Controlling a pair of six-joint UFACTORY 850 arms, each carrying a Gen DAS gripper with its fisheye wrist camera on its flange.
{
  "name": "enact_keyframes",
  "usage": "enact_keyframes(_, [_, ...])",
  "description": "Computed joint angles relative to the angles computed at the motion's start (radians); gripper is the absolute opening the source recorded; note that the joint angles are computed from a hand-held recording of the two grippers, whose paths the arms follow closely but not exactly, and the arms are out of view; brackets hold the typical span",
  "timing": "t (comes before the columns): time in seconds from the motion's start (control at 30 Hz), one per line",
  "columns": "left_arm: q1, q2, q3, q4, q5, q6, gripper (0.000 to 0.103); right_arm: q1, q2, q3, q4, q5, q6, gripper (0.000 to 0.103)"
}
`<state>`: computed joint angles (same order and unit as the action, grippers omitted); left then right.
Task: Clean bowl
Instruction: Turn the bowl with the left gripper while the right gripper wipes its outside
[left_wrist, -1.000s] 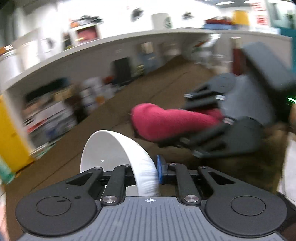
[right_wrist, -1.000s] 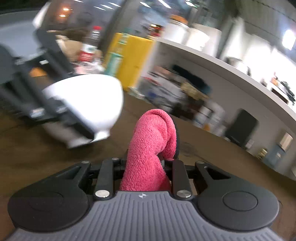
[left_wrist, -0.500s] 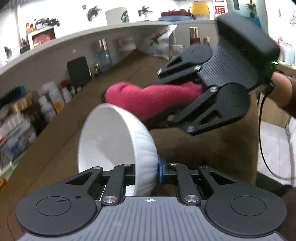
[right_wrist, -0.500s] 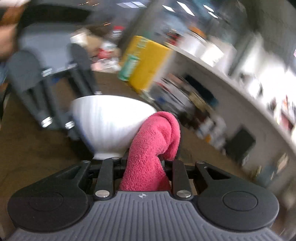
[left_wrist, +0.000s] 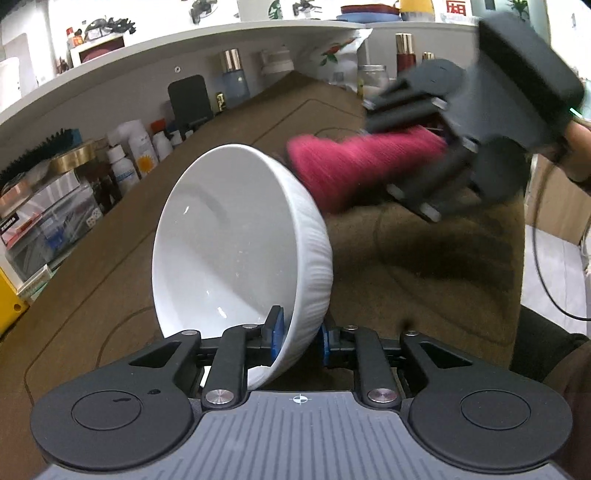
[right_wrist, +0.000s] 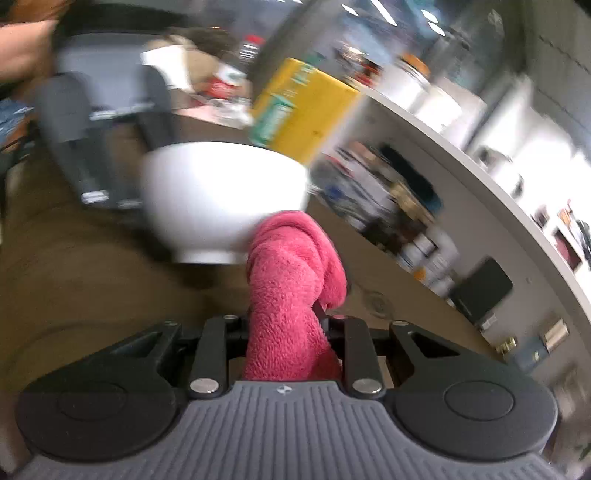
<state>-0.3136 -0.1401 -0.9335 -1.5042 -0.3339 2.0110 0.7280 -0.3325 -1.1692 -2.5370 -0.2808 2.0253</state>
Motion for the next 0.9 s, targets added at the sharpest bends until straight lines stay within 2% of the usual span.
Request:
enact_keyframes(0.1, [0.024,0.002,0.0,0.073,-0.025,-0.064,0.03,-0.002,-0.034,-0.051,-0.138,0.01,0.116,0.024])
enact_keyframes(0.2, [0.042,0.009,0.003,0.119,-0.032,-0.116,0.031,0.024,-0.031,-0.045,-0.202,0.019,0.076,0.024])
enact_keyframes(0.27, [0.049,0.015,0.006,0.14,-0.027,-0.144,0.031,0.046,-0.014,-0.012,-0.17,0.006,-0.003,0.024])
enact_keyframes(0.4, [0.066,0.02,0.006,0.169,-0.02,-0.171,0.031,0.084,0.036,0.068,-0.266,-0.007,0.061,0.024])
enact_keyframes(0.63, [0.079,0.006,-0.015,0.231,-0.064,-0.16,0.031,0.057,0.019,0.013,-0.08,-0.088,0.03,0.024])
enact_keyframes(0.73, [0.088,-0.004,-0.032,0.285,-0.095,-0.175,0.031,0.051,-0.03,-0.055,0.02,-0.067,-0.086,0.024])
enact_keyframes(0.83, [0.091,-0.011,-0.045,0.332,-0.111,-0.219,0.032,0.055,-0.055,-0.078,-0.07,-0.026,-0.046,0.025])
enact_keyframes(0.9, [0.084,-0.011,-0.051,0.371,-0.104,-0.275,0.032,0.066,-0.056,-0.067,-0.037,-0.035,-0.113,0.025])
